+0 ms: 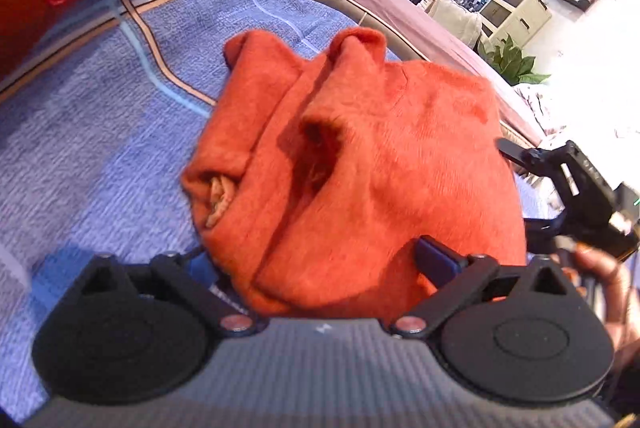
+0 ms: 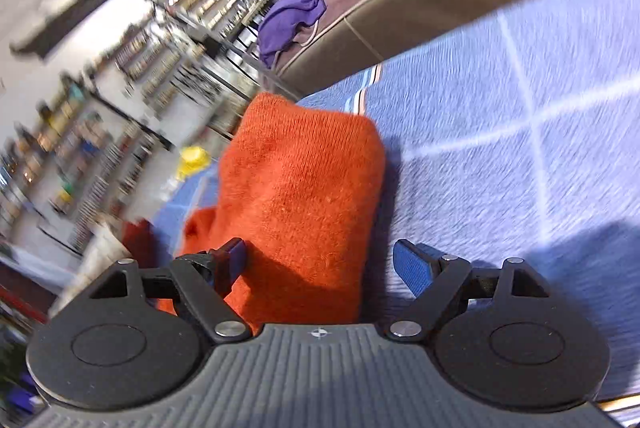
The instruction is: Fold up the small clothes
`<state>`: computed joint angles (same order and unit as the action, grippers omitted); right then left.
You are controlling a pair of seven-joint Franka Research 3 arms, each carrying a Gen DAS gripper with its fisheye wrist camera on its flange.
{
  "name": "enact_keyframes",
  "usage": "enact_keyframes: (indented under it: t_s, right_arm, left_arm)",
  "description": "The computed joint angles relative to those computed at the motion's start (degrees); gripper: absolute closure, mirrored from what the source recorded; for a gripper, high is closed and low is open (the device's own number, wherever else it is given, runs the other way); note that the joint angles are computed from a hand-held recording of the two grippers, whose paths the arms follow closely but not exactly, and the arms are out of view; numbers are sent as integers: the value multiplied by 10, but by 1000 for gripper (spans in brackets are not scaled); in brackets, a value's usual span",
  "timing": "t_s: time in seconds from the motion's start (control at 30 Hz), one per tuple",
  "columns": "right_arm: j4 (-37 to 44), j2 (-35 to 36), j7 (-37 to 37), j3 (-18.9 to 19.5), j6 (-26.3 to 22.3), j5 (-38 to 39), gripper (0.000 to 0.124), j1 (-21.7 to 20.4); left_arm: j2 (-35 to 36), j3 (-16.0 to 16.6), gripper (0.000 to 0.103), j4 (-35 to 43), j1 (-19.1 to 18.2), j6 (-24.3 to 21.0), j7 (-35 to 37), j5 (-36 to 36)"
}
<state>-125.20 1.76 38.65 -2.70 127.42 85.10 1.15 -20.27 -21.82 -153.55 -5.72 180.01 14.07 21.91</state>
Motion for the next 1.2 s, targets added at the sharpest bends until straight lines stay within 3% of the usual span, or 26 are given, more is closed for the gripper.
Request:
enact_keyframes:
  t_s: [0.1, 0.13, 0.17, 0.27, 0.37, 0.67, 0.8, 0.9, 1.07, 1.2]
  right_arm:
    - [15, 26, 5, 12, -8, 32, 21, 9]
    - [13, 24, -1, 18, 13, 44, 21, 14]
    - [13, 24, 2, 21, 26, 48, 28, 18]
    - [7, 12, 12, 22, 43, 41, 46, 23]
    - [7, -6, 26, 18, 54, 13, 57, 25]
    - [6, -88, -2, 13, 81, -2, 62, 57]
    - [33, -119, -4, 9, 70, -18, 62, 78]
    - [77, -120, -3, 6, 38, 11, 62, 99]
    - [174, -65, 50, 33, -7, 93, 62, 144]
    - [246, 6, 128, 85, 52, 65, 62, 183]
  left_arm:
    - [31, 19, 26, 24, -8, 3, 16, -3]
    - [36, 30, 40, 28, -17, 3, 23, -7]
    - [40, 36, 52, 30, -24, 3, 29, -10]
    - [52, 35, 68, 52, -21, -13, 49, 0]
    - [54, 34, 75, 65, -18, -18, 63, 15]
    - [-19, 56, 77, 71, -47, -61, 116, 6]
    - [-109, 100, 77, 59, -90, -109, 192, -15]
    - [-209, 135, 75, 47, -97, -161, 257, -28]
    - [-333, 160, 73, 54, -35, -284, 347, -20]
    - [-367, 189, 71, 40, 17, -353, 383, -32]
